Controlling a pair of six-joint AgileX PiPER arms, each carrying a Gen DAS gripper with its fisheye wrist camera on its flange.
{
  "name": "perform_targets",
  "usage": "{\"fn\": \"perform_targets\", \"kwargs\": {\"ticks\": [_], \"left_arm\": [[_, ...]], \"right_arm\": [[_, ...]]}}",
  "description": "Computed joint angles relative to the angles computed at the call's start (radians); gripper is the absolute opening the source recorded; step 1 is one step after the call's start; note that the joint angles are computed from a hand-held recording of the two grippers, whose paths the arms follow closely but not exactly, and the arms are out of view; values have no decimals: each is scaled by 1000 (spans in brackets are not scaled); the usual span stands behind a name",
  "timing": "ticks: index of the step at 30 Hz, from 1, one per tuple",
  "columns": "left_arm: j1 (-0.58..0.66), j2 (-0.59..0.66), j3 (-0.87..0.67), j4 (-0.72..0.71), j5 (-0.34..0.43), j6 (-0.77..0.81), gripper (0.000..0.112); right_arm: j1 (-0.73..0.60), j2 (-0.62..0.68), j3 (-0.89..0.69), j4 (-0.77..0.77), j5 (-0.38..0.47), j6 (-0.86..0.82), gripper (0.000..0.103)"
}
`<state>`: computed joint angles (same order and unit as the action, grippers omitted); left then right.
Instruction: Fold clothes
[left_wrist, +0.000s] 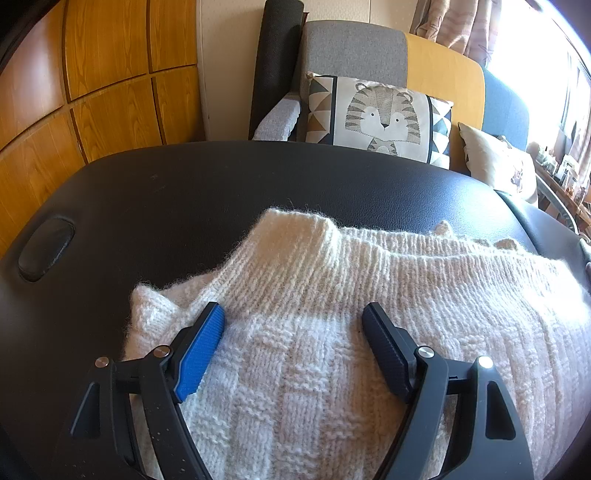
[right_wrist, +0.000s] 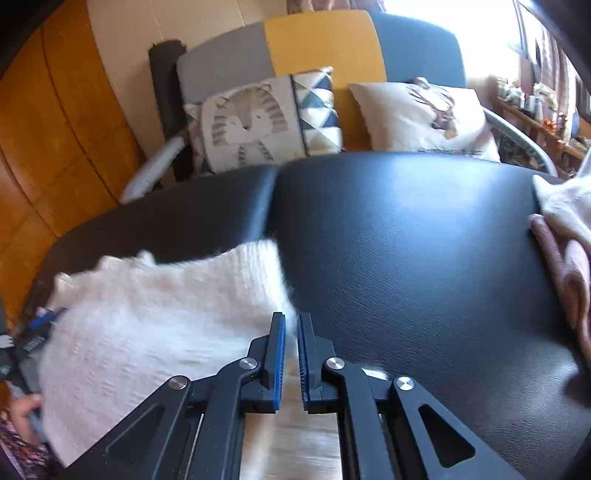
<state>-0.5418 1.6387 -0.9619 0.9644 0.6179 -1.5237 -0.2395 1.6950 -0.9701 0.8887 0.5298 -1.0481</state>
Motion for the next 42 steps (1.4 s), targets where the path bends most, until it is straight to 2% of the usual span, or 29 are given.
{"fn": "perform_targets", "kwargs": {"ticks": [2, 4, 5, 7, 11, 12, 14, 17, 18, 19, 20, 21, 24, 26, 28, 30, 31, 32, 34, 37, 40, 42], "left_arm": [[1, 2, -6, -5, 1, 7, 80], [1, 1, -3, -2, 1, 4, 80], [1, 1, -3, -1, 2, 3, 80], [-1, 3, -5, 0, 5, 3, 80], [-4, 6, -12, -9, 13, 13, 80], [-8, 6, -14, -11, 19, 14, 80], [-12, 6, -18, -21, 28, 25, 80], [-22, 1, -22, -45, 46, 51, 80], [-28, -2, -21, -52, 55, 58, 80], [-37, -7, -18, -59, 63, 61, 80], [-47, -13, -14, -65, 69, 62, 80], [-61, -21, -7, -71, 78, 61, 80], [-85, -39, -9, -126, 108, 105, 80], [-95, -63, -21, -196, 142, 161, 80], [-151, -137, 31, -171, 143, 64, 81], [-216, -213, 109, -104, 73, -73, 80], [-274, -233, 130, -51, 85, -150, 80], [-344, -234, 133, -2, 137, -215, 80], [-475, -207, 113, 51, 252, -288, 81], [-575, -140, 77, 58, 261, -241, 81], [-665, -29, 20, 70, 376, -178, 81], [-699, -9, 30, 83, 407, -192, 83]], "right_arm": [[-22, 15, 2, -15, -14, 26, 10], [-86, -7, 10, 34, 53, 42, 21], [-112, -26, 28, 82, 79, 0, 21], [-166, -98, 80, 183, 182, -154, 21], [-124, -232, 181, 172, 291, -334, 22], [-90, -247, 198, 155, 291, -353, 22], [-14, -255, 241, 141, 234, -388, 22], [54, -213, 272, 94, 62, -335, 24], [23, -195, 278, 138, 58, -361, 24], [-30, -170, 281, 205, 89, -422, 22], [-63, -167, 291, 232, 96, -462, 11], [-94, -165, 299, 251, 104, -498, 9], [-110, -206, 334, 242, 94, -544, 9], [-96, -243, 328, 161, 92, -447, 13], [-113, -330, 351, 152, 133, -409, 20], [-158, -408, 386, 194, 254, -480, 21], [-144, -438, 402, 193, 290, -499, 21], [-125, -468, 415, 190, 323, -513, 21], [-5, -515, 441, 161, 303, -483, 21], [141, -517, 474, 175, 243, -466, 22], [281, -526, 522, 145, 95, -424, 22], [302, -531, 547, 121, 39, -433, 22]]}}
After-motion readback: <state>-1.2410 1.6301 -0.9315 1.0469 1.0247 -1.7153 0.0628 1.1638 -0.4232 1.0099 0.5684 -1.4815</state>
